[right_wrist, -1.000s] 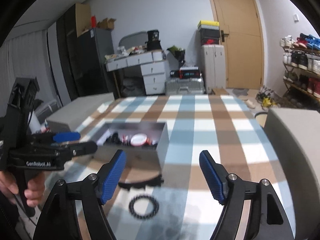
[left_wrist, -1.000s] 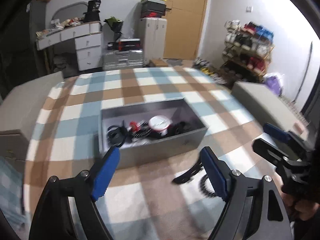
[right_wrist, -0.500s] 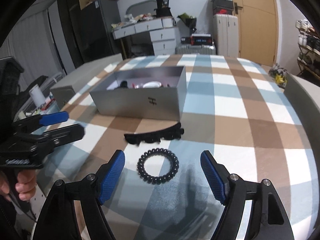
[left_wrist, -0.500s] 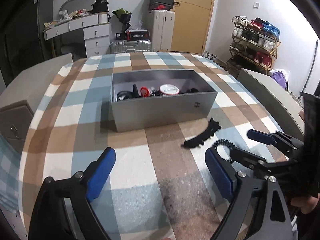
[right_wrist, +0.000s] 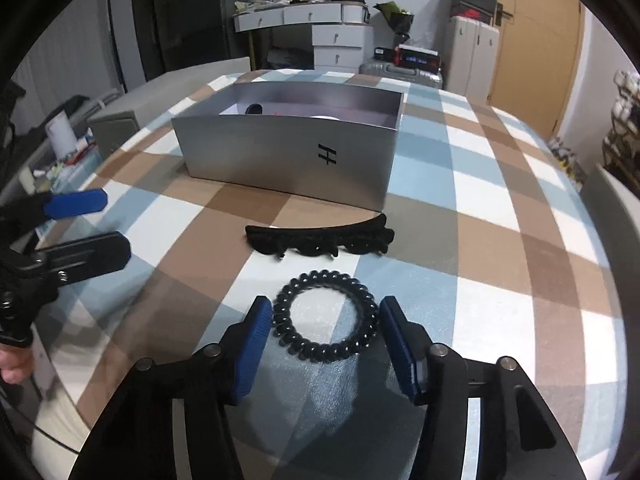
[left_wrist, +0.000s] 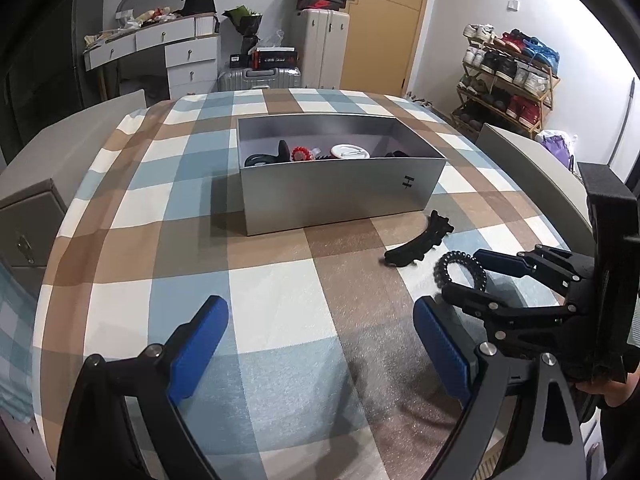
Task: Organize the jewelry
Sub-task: 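Grasp the black coil hair tie with the right gripper and lift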
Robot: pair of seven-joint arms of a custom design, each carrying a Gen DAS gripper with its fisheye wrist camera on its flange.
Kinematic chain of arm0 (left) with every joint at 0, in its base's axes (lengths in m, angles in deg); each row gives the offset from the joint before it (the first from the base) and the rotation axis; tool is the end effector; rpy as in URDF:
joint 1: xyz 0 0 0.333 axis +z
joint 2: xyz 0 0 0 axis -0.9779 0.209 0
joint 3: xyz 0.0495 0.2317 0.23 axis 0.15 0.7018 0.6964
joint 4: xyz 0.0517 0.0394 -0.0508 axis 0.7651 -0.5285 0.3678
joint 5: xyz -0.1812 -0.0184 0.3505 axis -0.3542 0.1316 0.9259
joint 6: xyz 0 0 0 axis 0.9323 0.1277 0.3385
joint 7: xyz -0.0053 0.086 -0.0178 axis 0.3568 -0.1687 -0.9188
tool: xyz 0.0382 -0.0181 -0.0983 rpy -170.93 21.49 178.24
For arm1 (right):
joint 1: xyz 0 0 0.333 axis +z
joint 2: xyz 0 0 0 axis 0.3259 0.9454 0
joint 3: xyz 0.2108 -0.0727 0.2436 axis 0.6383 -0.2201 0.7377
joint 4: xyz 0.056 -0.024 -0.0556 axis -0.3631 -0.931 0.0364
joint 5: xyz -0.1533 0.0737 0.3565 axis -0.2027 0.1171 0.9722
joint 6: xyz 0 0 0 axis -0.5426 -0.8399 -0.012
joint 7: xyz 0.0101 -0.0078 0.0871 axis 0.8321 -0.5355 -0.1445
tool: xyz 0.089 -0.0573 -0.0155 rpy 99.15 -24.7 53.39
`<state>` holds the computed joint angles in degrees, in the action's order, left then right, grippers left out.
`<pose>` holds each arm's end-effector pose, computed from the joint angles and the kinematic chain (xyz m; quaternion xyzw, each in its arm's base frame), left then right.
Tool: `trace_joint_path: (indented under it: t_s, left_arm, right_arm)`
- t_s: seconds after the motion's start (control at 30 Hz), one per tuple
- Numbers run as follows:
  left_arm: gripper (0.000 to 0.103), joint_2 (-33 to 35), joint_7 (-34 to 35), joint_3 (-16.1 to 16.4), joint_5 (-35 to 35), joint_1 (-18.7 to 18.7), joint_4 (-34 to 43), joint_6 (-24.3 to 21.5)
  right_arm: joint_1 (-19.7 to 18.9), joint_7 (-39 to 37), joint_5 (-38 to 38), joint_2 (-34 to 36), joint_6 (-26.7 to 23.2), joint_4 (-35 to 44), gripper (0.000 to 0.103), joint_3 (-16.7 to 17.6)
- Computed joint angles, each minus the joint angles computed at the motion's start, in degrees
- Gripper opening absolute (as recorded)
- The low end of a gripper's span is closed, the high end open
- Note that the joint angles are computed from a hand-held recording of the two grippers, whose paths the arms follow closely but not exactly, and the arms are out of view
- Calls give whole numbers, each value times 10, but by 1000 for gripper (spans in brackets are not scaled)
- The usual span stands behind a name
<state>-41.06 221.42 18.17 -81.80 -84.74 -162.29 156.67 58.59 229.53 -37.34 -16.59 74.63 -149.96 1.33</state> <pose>0.5868 -0.1802 0.4864 -0.4177 0.8290 -0.3539 0.1139 0.5610 0.4445 0.4061 -0.6511 0.6657 -0.2790 0.2346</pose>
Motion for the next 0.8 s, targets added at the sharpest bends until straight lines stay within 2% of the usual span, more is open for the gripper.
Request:
trace_joint_path:
  t_s: [0.13, 0.23, 0.4, 0.6, 0.8]
  left_arm:
    - [91, 0, 6, 0, -3, 2, 0, -5]
    - [91, 2, 3, 1, 1, 2, 2, -13]
    - [91, 1, -2, 1, 6, 2, 2, -15]
    - [91, 5, -16, 2, 21, 2, 8, -26]
    - [91, 7, -24, 0, 33, 1, 11, -29]
  right_arm:
    - [5, -1, -14, -1, 3, -2, 38, -2]
    - [4, 3, -17, -3, 10, -6, 32, -1]
    - [-3, 49, -33, -21, 58, -38, 26, -6]
    - [-10, 138, -79, -45, 125, -80, 24, -16]
    - [-14, 219, -139, -62, 159, -103, 23, -20]
